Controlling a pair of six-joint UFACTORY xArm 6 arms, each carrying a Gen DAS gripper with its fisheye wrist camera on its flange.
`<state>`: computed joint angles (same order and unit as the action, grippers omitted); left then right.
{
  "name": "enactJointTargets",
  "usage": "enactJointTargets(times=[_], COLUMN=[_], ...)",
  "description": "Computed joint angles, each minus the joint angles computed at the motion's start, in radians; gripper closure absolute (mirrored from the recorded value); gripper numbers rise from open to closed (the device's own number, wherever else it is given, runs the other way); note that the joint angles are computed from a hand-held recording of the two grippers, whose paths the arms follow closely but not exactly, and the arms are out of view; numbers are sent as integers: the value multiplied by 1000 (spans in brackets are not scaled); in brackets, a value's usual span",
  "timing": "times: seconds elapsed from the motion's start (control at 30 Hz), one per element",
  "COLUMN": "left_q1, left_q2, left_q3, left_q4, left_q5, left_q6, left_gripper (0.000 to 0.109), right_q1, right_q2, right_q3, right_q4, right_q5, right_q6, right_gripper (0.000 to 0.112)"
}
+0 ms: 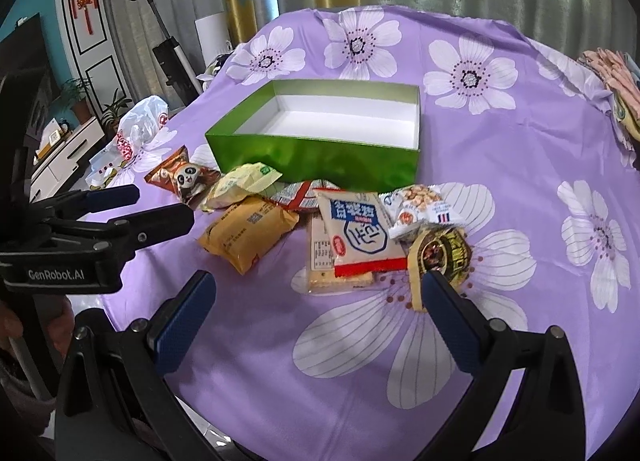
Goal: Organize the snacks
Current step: 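Move the right tool toward the tan biscuit pack in front of the box, then grasp the tan biscuit pack with the right gripper and lift it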
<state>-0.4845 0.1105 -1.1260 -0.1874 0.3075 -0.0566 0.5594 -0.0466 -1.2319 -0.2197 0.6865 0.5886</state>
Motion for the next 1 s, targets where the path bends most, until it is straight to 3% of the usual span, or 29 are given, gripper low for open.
enactJointTargets(times=[0.1, 0.2, 0.37, 0.5, 0.7, 0.87, 1.0], left_q1=[1, 6, 25, 32, 49, 62, 71], left_q2=[4, 11, 46, 81, 165, 218, 233], left_q3=[12, 20, -16, -53, -149, -209, -228], left_q4=[-143, -376, -564, -594, -632, -627, -645], left_q5=[10, 26, 64, 70, 132, 181, 216], left_q6=[127, 314, 448, 492, 541, 513, 511], left_gripper=[7, 7, 7, 7, 10, 27, 44], right_q1=[0, 1, 16, 35, 30, 23, 20], right_q2=[-5, 2, 60, 138, 241, 311, 339], right_q3=[37, 74, 70, 10, -88, -160, -191], right_q4=[49, 170, 419, 519, 523, 526, 542], right_q5=[-34, -93, -193, -214, -198, -179, -158], right_q6=[-43, -111, -302, -400, -425, -450, -480], right_gripper=[9, 10, 17, 29, 35, 36, 50])
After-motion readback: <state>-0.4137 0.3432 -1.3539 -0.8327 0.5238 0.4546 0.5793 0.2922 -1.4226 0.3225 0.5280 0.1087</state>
